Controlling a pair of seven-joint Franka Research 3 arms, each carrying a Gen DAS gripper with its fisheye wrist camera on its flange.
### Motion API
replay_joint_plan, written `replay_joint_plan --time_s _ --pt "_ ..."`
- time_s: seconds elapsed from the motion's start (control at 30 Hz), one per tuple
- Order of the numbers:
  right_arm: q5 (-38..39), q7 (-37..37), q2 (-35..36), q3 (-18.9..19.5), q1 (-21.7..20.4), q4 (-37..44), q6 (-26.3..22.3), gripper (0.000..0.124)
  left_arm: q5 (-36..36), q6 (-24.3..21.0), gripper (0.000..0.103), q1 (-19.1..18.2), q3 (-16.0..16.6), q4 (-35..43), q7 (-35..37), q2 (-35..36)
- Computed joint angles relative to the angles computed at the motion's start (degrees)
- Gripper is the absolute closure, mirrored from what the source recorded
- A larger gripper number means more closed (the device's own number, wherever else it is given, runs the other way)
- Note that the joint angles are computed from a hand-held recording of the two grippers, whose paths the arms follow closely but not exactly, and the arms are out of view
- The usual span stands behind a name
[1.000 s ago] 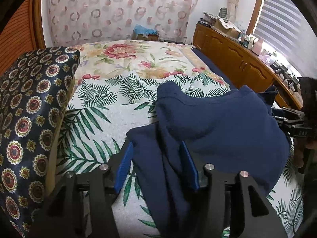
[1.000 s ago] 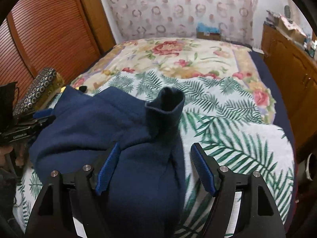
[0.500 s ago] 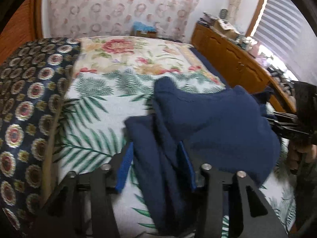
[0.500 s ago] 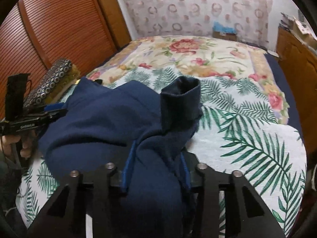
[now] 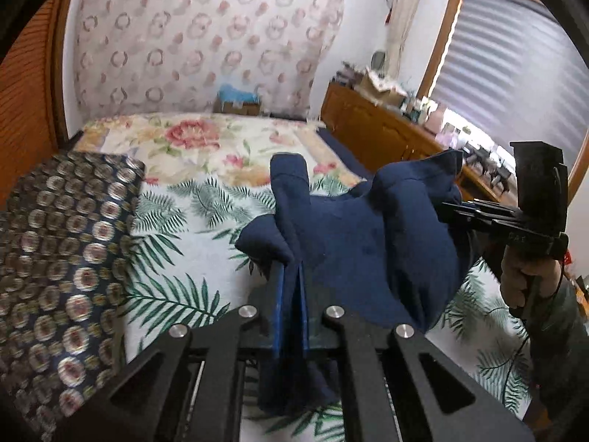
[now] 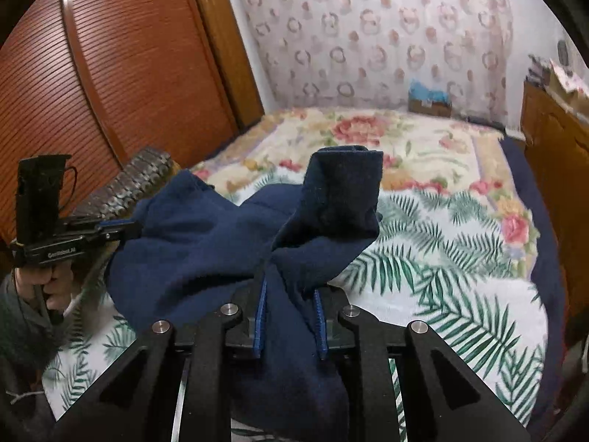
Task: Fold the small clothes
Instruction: 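Lift the folded shirt with both grippers toward the patterned pillow, then lower the shirt onto the pillow beside the yellow plush and open both grippers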
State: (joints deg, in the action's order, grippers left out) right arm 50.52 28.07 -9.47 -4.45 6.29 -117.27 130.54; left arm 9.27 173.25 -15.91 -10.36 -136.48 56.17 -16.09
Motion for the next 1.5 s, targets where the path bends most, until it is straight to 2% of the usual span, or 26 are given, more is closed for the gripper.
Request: replay_joint_plan --time_s 0.23,0.4,0.57,0.67,0.77,0.9,1.0,1.17,1.27,1.4,1.5 --pt "1.1 -2.2 -4.6 0.6 2.6 0.0 1.5 0.106 3.6 2.5 0.099 4.7 -2.1 -6.6 -5.3 -11.3" --pt "2.4 -4.9 -4.5 1.4 5.7 3.9 0.7 0.106 6.6 1.1 0.099 10.5 -4.3 -12.8 -10.6 -23.0" --pt "1.0 -5.7 0.0 4.1 8.8 11.6 -1.5 0.106 8.8 -2.5 0.099 16.3 -6.5 -19.8 -16.8 -34.7" --pt "-1.3 -4.8 4.0 6.8 10.9 16.5 -1.8 0.106 9.3 -5.0 0.099 16.7 -6.0 -24.5 -19.9 -40.2" --pt "-4.0 -4.2 8.5 9.7 13.3 21.2 -1.3 0.106 10.7 -8.2 0.099 18.7 -8.0 -28.6 -23.8 -45.2" --pt "-12.5 -2.5 13.9 13.5 17.4 25.2 2.5 0.106 12.4 -10.7 0.099 19.0 -9.8 -31.7 -28.3 -48.1" --pt "-17.0 -0.7 16.9 15.2 20.1 27.3 5.1 0.106 13.7 -13.1 0.098 18.7 -10.6 -31.9 -31.1 -47.6" --pt "-19.3 1.6 21.0 16.2 21.9 30.9 6.9 0.106 15.5 -17.8 0.097 16.1 -10.4 -32.5 -34.5 -49.2" --pt "-19.9 2.2 21.8 16.4 22.4 29.8 10.5 0.103 16.7 -18.7 0.094 15.2 -10.8 -32.8 -36.8 -49.4" --pt "-25.1 9.8 21.5 15.1 23.5 27.1 18.0 0.078 18.5 -21.0 0.091 14.3 -10.8 -32.0 -37.8 -49.5" --pt "-22.8 12.6 19.8 15.3 22.0 25.4 19.4 0.072 19.8 -22.7 0.089 13.6 -10.5 -31.5 -38.3 -50.1"
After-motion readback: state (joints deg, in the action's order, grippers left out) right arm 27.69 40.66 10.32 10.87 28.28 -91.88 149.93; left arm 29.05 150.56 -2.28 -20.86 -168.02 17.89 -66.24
